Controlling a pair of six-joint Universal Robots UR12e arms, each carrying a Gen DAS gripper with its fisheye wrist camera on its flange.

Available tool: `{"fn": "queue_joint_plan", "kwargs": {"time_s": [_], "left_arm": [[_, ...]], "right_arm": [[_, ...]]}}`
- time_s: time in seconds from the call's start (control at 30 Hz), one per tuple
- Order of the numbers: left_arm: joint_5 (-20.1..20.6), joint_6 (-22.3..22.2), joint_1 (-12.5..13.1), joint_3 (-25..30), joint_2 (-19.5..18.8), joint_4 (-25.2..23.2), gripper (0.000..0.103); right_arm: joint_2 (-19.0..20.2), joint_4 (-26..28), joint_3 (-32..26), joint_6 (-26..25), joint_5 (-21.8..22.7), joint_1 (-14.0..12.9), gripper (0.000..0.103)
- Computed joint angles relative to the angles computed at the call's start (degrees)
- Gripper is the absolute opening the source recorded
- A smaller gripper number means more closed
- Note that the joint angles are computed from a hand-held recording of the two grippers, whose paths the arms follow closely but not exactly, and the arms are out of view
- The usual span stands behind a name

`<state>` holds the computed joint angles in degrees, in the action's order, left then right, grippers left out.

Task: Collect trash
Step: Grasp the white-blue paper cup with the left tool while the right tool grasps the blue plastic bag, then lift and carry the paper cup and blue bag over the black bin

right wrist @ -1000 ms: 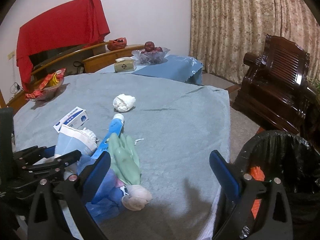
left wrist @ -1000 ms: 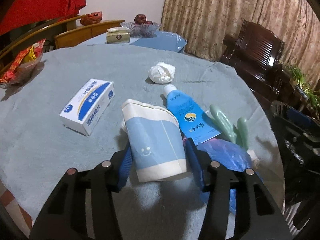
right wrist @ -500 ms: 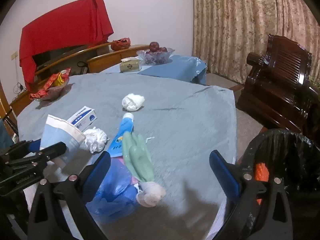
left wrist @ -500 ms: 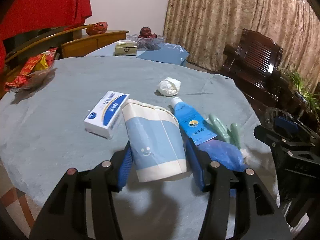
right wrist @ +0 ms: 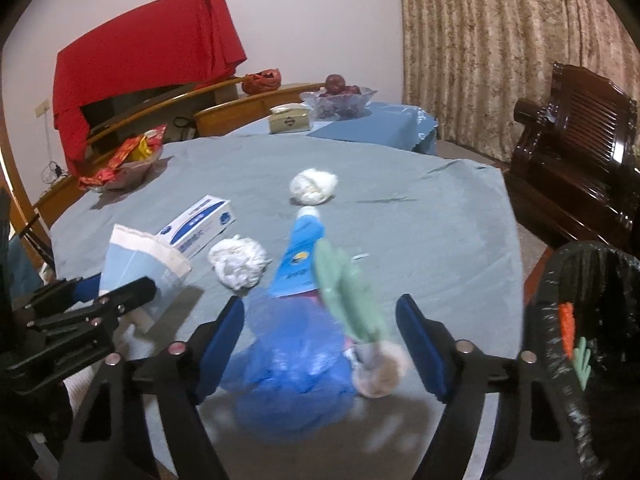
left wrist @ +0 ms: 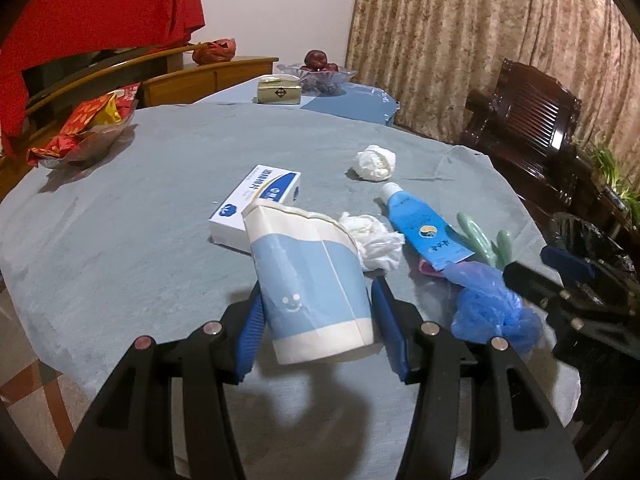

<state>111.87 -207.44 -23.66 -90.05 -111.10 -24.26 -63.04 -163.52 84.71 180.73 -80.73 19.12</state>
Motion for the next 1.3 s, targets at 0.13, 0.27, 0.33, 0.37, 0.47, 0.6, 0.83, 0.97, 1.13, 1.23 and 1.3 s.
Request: {"fn": "queue_joint_plan", "kwargs": {"time_s": [0.13,0.27,0.33,0.37,0.47,0.6,0.83,0.97,1.13,1.23,1.3], "left_arm": [[0.45,-0.19,0.16,-0.58,0.34,0.17,0.05],[0.42,-0.86,0.5,-1.03,0.69,-0.08,0.05],[0.37,-1.04,0.64,-1.2,0.79,-0.06,0.05],[0.29,-1.12,0.67,-1.23,0.8,-0.05,0.05],[0.21,-1.04,0.65,-1.19,0.75,0.09,0.05],[0.23,-0.39,0.32,-0.87,0.61,0.6,0.05],[0.46,0.1,-0.13,-0.19,0.46,1.19,0.05],[0.71,0.52,-0.43,0.21,0.37,1.73,0.05],[0.84,1.37,-0.8,1.08,0.16,2.59,0.05],[0.87,1.96,-1.07,1.8,-0.05,2.91,0.05],[0.79,2.42,-1.27,2.39,-0.27,3.11,0.05]], "right_arm": [[0.57,0.94,-0.04,-0.42,-0.27,0.63,0.064],[0.9,3.49,-0.13,-1.51,-0.04,0.91,0.053],[0.93,3.76,-0.09,-2.01,-0.41,1.02,0.047],[0.91,3.73,-0.09,-2.13,-0.35,1.0,0.042],[0.72,3.99,-0.21,-2.2,1.35,0.53,0.023],[0.12,3.57,0.22,-2.67,2.38,0.17,0.012],[-0.93,2.15,0.51,-2.21,4.23,-0.47,0.009],[-1.43,1.12,0.42,-1.53,4.91,-0.79,0.009],[-2.0,-0.2,0.2,-0.65,5.59,-1.31,0.009],[-2.3,-1.09,0.22,-0.11,5.51,-1.59,0.009],[-2.59,-1.48,0.33,0.2,5.64,-1.92,0.009]]}}
